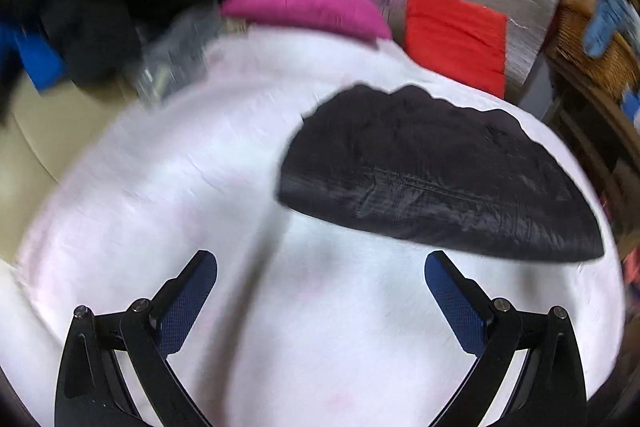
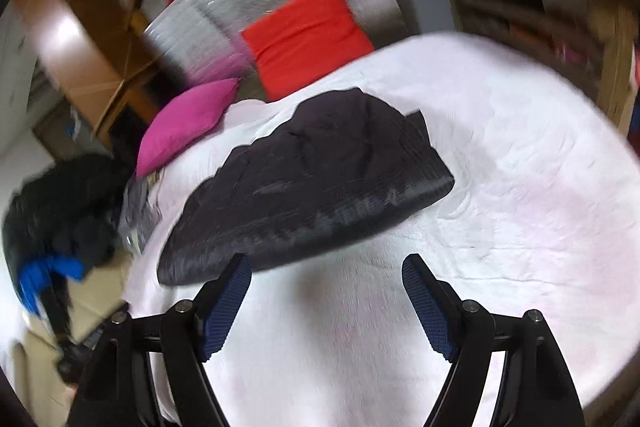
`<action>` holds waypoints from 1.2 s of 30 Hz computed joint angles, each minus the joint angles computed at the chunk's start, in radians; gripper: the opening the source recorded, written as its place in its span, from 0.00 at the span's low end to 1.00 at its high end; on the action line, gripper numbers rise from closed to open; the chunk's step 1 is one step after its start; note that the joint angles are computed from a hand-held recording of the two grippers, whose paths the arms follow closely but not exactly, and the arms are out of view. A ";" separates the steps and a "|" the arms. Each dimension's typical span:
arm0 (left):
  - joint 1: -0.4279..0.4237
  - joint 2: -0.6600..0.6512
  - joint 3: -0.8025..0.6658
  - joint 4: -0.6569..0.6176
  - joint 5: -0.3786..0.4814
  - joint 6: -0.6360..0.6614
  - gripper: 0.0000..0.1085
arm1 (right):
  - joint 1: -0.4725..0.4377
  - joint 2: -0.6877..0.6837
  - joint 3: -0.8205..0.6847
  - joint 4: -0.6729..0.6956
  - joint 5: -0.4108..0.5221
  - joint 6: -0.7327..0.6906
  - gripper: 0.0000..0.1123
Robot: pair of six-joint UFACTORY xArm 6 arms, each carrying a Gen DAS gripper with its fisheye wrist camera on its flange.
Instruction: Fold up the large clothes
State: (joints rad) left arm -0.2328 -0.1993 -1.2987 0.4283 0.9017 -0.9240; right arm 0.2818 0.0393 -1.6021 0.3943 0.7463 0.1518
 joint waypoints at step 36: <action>0.187 0.338 -0.052 -0.542 -0.573 0.088 0.49 | -0.062 0.736 -0.736 0.221 -0.050 0.233 0.57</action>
